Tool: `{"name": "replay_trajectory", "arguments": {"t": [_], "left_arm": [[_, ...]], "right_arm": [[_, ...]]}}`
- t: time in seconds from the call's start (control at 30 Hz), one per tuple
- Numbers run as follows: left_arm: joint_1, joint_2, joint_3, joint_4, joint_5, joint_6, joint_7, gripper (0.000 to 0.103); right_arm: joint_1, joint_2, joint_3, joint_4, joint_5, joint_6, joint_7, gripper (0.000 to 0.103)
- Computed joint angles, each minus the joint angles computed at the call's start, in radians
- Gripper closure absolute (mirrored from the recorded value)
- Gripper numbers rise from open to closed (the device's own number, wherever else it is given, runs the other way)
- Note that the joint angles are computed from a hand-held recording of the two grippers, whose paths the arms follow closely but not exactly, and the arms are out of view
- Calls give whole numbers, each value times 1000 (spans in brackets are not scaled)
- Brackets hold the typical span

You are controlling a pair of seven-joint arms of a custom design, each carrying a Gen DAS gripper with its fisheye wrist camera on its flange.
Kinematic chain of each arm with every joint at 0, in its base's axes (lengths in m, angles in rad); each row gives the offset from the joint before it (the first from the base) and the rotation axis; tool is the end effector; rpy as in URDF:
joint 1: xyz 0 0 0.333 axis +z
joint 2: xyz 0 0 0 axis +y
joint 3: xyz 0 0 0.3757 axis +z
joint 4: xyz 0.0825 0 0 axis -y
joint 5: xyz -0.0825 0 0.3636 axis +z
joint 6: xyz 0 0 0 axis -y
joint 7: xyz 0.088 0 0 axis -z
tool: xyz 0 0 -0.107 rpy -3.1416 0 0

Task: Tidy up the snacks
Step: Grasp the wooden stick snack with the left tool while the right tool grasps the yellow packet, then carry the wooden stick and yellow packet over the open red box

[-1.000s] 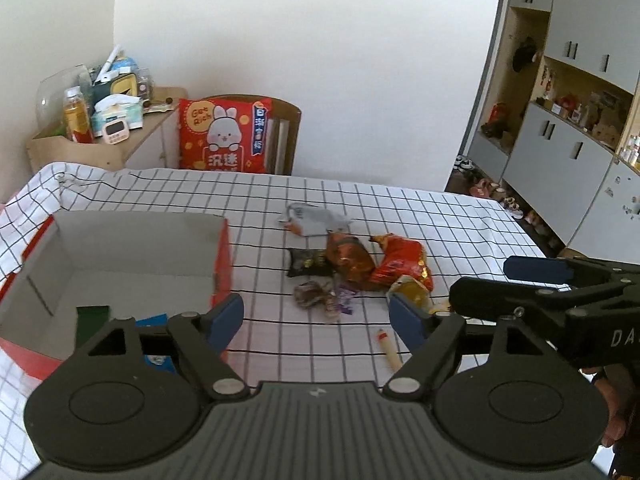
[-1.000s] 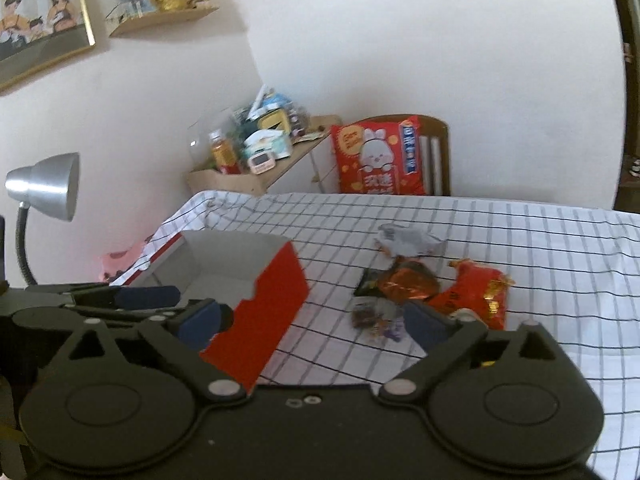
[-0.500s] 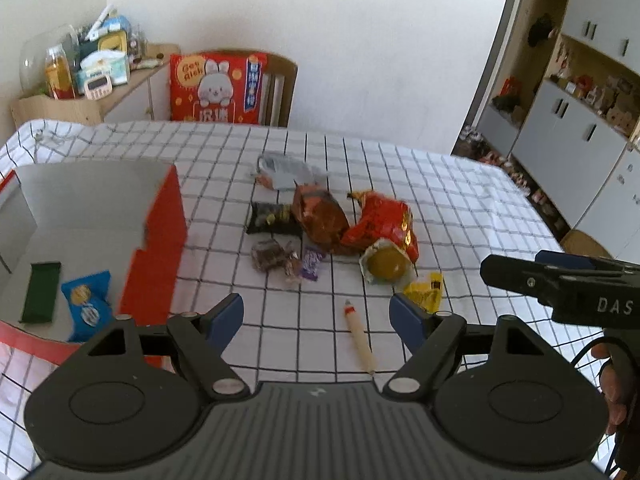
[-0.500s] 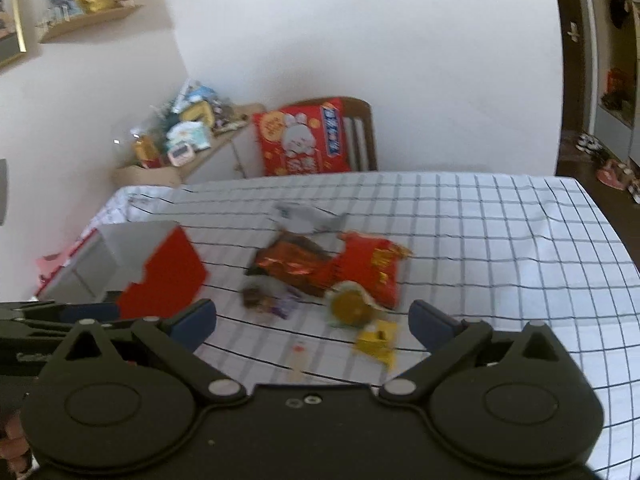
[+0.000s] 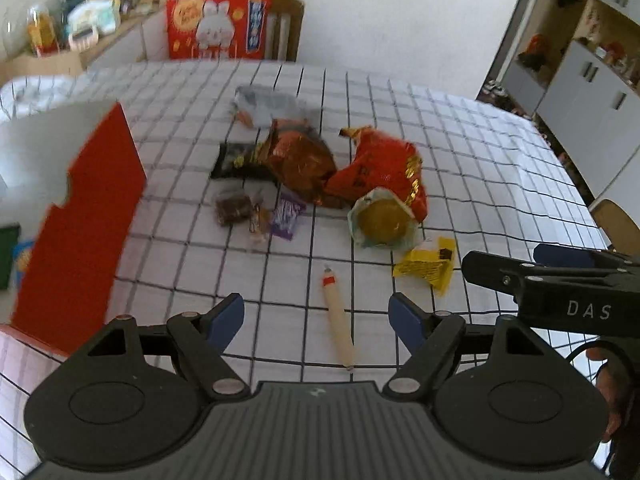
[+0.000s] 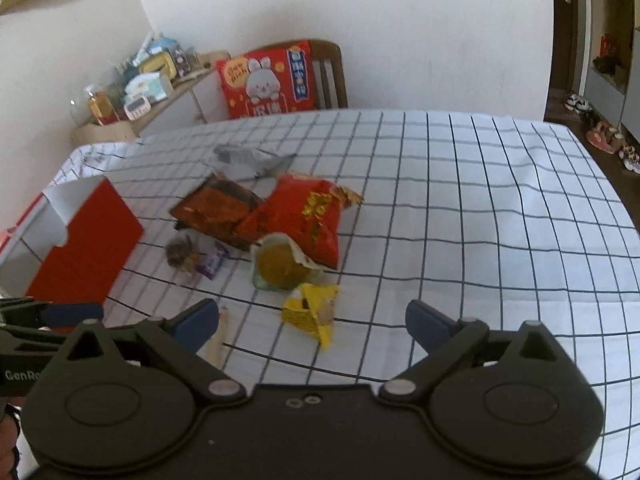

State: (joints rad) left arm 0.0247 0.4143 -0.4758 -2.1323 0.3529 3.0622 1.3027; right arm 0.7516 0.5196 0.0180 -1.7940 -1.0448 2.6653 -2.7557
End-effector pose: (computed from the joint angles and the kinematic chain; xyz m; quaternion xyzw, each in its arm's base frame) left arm 0.5616 -0.2716 0.3669 -0.5140 0.8087 -0.2686 0.0983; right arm 0.4803 0.4980 0.3524 -0.5507 0.7641 -0.1670 0.2916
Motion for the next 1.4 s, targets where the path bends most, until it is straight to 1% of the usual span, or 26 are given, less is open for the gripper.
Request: {"name": "replay_trajectory", "arguments": {"t": [0.03,0.1,0.17,0.23,0.3,0.33,0.37,0.43,0.5,0.57,0.63,0.67,0.7,0.77,0.8,0.9,0.93,0.97,1.0,1.07,1.13,1.33,1.4], "left_arm": [[-4,9,0,11,-5,-14,-5,24],[-30,26,23,31,-4,-34,-21,24],[-37,47,23,52,-9,-60,-17,24],[-70,57,53,69,-4,-82,-37,24],[-76,70,52,82,-13,-100,-37,24],[-86,74,60,86,-10,-102,-40,24],[-94,75,66,86,-6,-99,-42,27],[-105,84,72,95,3,-101,-37,31],[-118,96,79,111,6,-114,-41,35],[-116,111,72,127,-5,-133,-40,43],[-122,122,76,141,-11,-146,-44,47],[-126,126,79,145,-11,-148,-44,50],[-132,129,83,148,-8,-150,-46,52],[-139,132,88,151,-3,-150,-46,59],[-141,133,89,151,-1,-149,-46,60],[-169,128,120,144,28,-128,-64,65],[-180,126,133,144,39,-126,-75,70],[-190,126,144,146,48,-126,-87,73],[-190,126,145,146,52,-125,-92,75],[-192,126,150,147,63,-123,-99,85],[-173,129,133,145,59,-121,-92,92],[-136,131,102,133,44,-107,-78,93],[-129,125,100,124,43,-100,-75,93]], "right_arm": [[-10,6,2,-1,6,12,-9,3],[-27,21,7,3,27,29,-36,4],[-42,38,12,12,60,41,-73,5],[-53,55,14,24,90,55,-110,7],[-59,73,17,40,120,62,-160,8],[-60,82,17,49,133,65,-185,11],[-62,91,20,59,149,66,-213,13],[-67,109,27,78,184,68,-271,21],[-66,125,28,95,215,65,-317,23],[-63,137,24,109,240,63,-350,26],[-65,149,24,121,268,64,-379,28],[-65,153,22,124,279,66,-390,29],[-64,158,21,128,289,66,-401,31],[-62,165,19,137,306,67,-423,36],[-60,168,17,140,311,67,-432,40],[-54,174,11,146,325,68,-450,49],[-53,174,9,145,328,73,-452,53],[-53,175,9,144,332,77,-456,56],[-51,175,5,143,333,83,-456,58],[-43,175,-2,144,332,82,-458,61],[-37,176,-5,149,330,74,-464,63],[-22,170,-9,152,326,38,-466,68],[-17,159,-13,136,316,48,-447,69]]}}
